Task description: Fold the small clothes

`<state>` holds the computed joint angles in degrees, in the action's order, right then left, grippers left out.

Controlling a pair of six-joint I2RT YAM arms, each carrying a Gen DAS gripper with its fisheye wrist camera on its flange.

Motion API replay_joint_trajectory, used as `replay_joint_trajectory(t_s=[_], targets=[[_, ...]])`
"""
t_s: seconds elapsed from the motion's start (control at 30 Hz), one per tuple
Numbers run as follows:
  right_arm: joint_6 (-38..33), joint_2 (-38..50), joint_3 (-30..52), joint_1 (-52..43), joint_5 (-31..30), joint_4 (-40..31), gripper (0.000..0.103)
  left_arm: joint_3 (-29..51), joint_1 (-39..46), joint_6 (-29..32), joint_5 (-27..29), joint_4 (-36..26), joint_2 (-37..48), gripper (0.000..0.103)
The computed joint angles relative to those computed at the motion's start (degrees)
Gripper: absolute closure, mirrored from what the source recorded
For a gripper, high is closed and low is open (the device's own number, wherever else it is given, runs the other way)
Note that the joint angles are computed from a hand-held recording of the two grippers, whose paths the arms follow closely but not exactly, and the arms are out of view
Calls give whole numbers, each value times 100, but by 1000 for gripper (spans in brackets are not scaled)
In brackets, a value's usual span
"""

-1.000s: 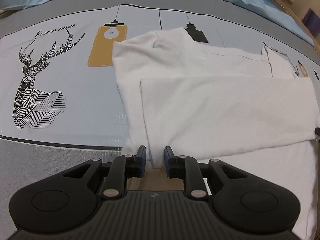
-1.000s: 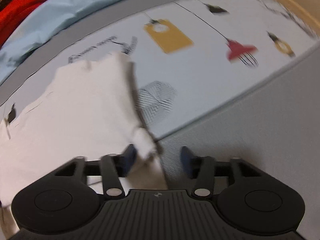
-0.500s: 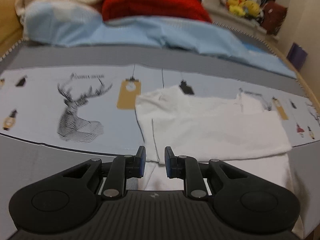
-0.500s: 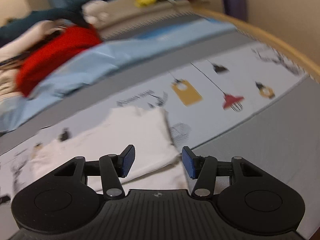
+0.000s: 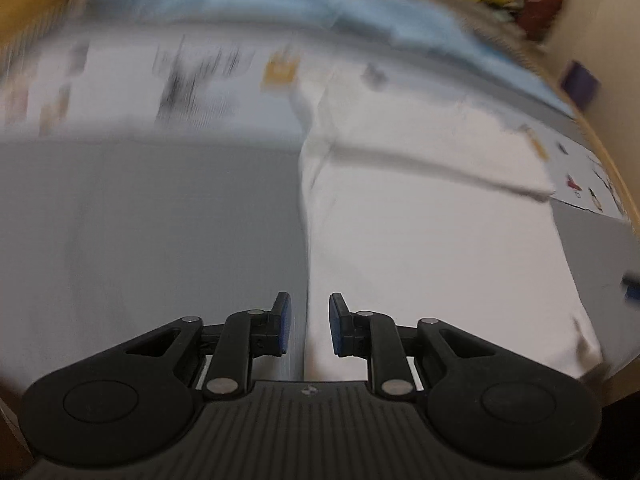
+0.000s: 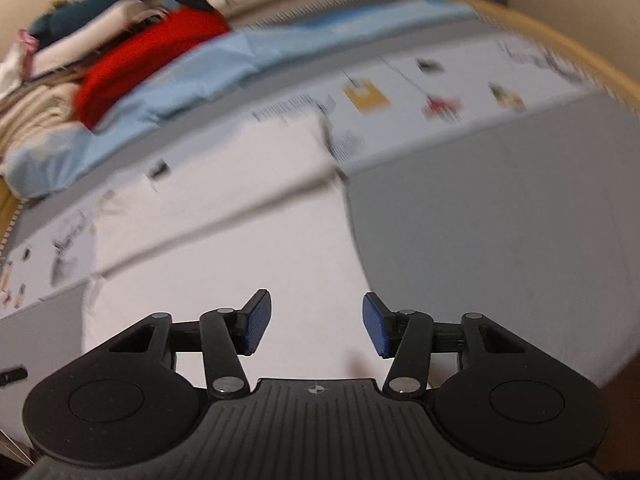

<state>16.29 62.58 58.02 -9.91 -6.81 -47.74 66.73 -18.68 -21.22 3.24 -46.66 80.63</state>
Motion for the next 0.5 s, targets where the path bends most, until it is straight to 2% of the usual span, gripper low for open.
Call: replay_joint_trajectory(t_s=[0.07,0.17,0.33,0.5], targets=[[-27,83,-227,-165,50,-153,53,-229,242,-174,570,47,58,81],[4,289,-386,-428,11,-220,53,-271,230,-114,448,-55,237,81],[-70,582,-548,-602,38,-261,53,-246,339,41,735,-129,447,78],[-172,866,-734,-421,344,-300,52,-67,-11,175,486,-347,857,77]])
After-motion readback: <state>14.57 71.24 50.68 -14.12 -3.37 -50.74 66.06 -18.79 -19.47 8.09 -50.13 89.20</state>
